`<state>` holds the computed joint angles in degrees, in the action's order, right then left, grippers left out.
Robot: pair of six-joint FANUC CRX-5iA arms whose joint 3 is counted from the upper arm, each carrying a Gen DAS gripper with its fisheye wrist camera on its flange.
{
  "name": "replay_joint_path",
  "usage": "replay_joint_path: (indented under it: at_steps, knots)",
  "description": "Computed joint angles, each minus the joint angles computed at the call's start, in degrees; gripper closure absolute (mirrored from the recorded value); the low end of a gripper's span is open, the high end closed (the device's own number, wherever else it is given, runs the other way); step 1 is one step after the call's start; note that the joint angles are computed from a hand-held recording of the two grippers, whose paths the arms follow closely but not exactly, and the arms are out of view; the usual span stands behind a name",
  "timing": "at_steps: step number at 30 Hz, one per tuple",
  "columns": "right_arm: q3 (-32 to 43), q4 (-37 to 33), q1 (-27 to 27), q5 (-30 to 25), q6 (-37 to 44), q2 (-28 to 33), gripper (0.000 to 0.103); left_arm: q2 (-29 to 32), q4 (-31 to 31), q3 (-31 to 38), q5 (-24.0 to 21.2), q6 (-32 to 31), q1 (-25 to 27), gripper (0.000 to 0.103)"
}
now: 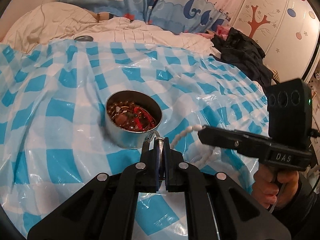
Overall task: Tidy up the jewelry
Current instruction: 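Carry the bangle and white bracelet over the tin and open both tools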
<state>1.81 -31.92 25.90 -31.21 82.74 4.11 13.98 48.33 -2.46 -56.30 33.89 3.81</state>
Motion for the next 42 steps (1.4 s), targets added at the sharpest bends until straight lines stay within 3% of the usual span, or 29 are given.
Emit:
replay_joint_path:
  at_steps: [18,26,28,29,30,31,33,34,36,38,42]
  knots:
    - [6.1,-1.9,-2.4,1.0,1.8,4.6,0.095,5.0,3.3,6.2,0.4,2.1,-1.3,0.099]
    - [6.6,8.0,-0.4,4.6,-5.0,6.3,0.095,7.6,4.9,8.5,0.5,3.2,-1.8,0.099]
    - [6.3,15.2,1.0,5.9,-10.7,7.4,0.094,8.6,5.7,9.2,0.8,3.2,-2.1,0.099]
    - [7.6,16.9,1.1,4.4,-11.4,8.7,0.093,9.2,4.2,10.1,2.0,4.7,-2.3,0.098]
    - [10.9,15.6,0.8,0.3,-10.0,10.9,0.076,9.6,0.2,11.5,3.9,7.9,-2.5,0.094]
    - [12.7,13.4,0.2,-2.0,-8.6,12.0,0.068,10.6,-6.7,14.2,4.9,13.8,-2.7,0.090]
    - [12.6,12.3,-0.1,-1.8,-9.4,12.3,0.066,12.0,-12.1,17.2,3.4,20.2,-2.2,0.085]
    - [12.3,11.6,-0.3,-1.5,-9.1,12.1,0.066,12.2,-10.5,17.0,2.7,20.3,-1.7,0.085]
    - [11.1,12.2,-0.5,-0.3,-10.5,11.2,0.066,10.7,-10.7,15.6,4.3,19.2,-1.6,0.071]
    - [9.9,11.3,-0.9,0.6,-11.1,9.9,0.066,8.9,-8.2,13.0,5.5,16.3,-1.1,0.065]
    - [6.7,15.2,0.2,0.3,-16.3,8.3,0.064,6.5,-8.1,9.6,5.6,15.1,-0.2,0.062]
